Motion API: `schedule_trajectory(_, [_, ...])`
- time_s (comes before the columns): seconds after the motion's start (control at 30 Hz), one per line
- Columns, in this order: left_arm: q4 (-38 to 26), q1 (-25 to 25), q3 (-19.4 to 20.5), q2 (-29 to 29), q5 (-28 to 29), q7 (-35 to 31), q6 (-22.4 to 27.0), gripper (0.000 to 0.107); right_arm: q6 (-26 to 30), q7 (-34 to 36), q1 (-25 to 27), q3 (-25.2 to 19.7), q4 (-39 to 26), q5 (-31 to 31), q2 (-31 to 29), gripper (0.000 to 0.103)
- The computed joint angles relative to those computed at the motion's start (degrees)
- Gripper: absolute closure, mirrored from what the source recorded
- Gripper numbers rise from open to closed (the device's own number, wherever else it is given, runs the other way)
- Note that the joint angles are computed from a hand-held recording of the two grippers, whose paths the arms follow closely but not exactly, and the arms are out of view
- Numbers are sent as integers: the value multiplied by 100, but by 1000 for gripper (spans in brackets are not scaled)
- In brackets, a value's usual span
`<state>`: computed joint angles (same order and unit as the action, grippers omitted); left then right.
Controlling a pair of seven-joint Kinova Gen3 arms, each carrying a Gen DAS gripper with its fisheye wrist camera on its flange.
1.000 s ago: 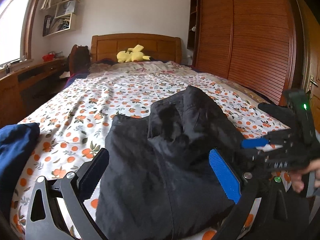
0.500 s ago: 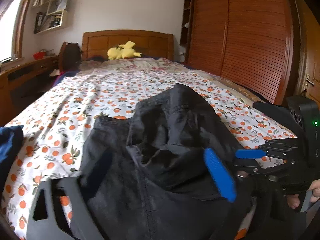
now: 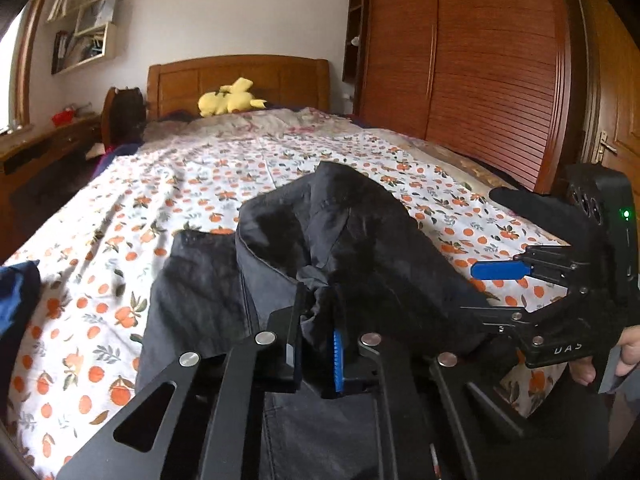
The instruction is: Fold large clothes
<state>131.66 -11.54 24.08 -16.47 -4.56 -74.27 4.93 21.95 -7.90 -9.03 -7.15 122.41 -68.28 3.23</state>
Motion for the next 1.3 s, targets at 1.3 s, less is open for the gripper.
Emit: schedule_trajectory(1.3, [293, 672, -1823, -641, -842, 700, 1850, 97, 1160, -981, 185, -203, -799, 1052, 700, 39])
